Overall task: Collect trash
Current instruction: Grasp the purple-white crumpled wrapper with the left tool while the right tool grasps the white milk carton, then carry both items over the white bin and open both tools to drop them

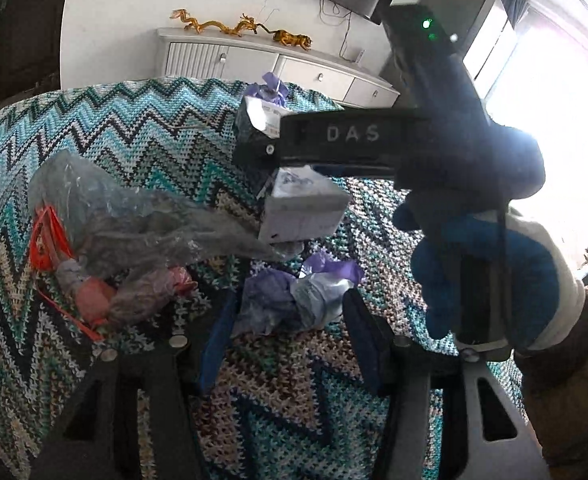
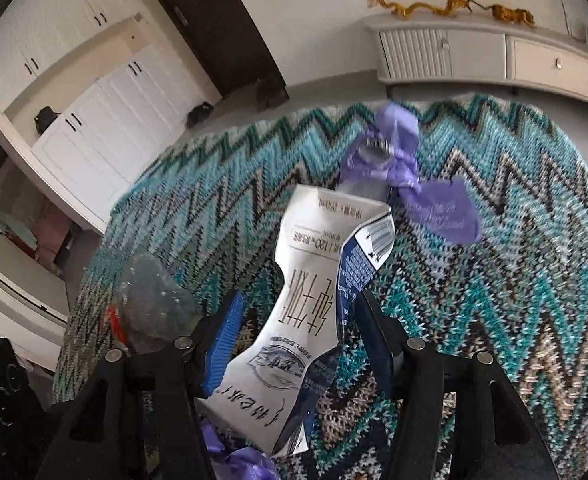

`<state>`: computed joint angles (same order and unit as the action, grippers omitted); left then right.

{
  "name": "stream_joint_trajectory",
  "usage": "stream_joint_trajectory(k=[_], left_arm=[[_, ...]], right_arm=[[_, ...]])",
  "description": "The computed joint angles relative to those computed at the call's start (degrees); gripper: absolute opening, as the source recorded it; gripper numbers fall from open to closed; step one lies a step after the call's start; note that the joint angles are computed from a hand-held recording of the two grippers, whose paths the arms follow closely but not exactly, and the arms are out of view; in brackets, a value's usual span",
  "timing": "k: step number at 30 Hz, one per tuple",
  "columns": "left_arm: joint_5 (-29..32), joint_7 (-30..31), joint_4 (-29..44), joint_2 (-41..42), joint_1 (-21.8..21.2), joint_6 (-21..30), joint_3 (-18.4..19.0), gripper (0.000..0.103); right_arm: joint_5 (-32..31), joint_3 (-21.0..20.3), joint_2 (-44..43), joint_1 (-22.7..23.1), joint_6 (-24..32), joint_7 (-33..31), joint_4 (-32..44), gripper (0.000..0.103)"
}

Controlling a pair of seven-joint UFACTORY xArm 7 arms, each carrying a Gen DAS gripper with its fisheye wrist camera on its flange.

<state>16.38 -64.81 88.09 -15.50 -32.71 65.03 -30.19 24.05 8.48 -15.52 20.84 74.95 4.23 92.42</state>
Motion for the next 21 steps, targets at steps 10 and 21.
stream_joint_trajectory(k=[10,21], left_arm=[[3.1,-1.3,3.5,2.1,-0.6,3.8,-2.0,0.031],[14.7,-6.7,17.0,8.4,-6.9,17.3,-7.8,0.030]], right_arm=[[3.1,-3.8,-7.8,-1.9,-2.7,-0.5,-5.4,0.036],[1.8,-9.0,-21.8,-3.6,2.9,1.1,-5.7,0.036]])
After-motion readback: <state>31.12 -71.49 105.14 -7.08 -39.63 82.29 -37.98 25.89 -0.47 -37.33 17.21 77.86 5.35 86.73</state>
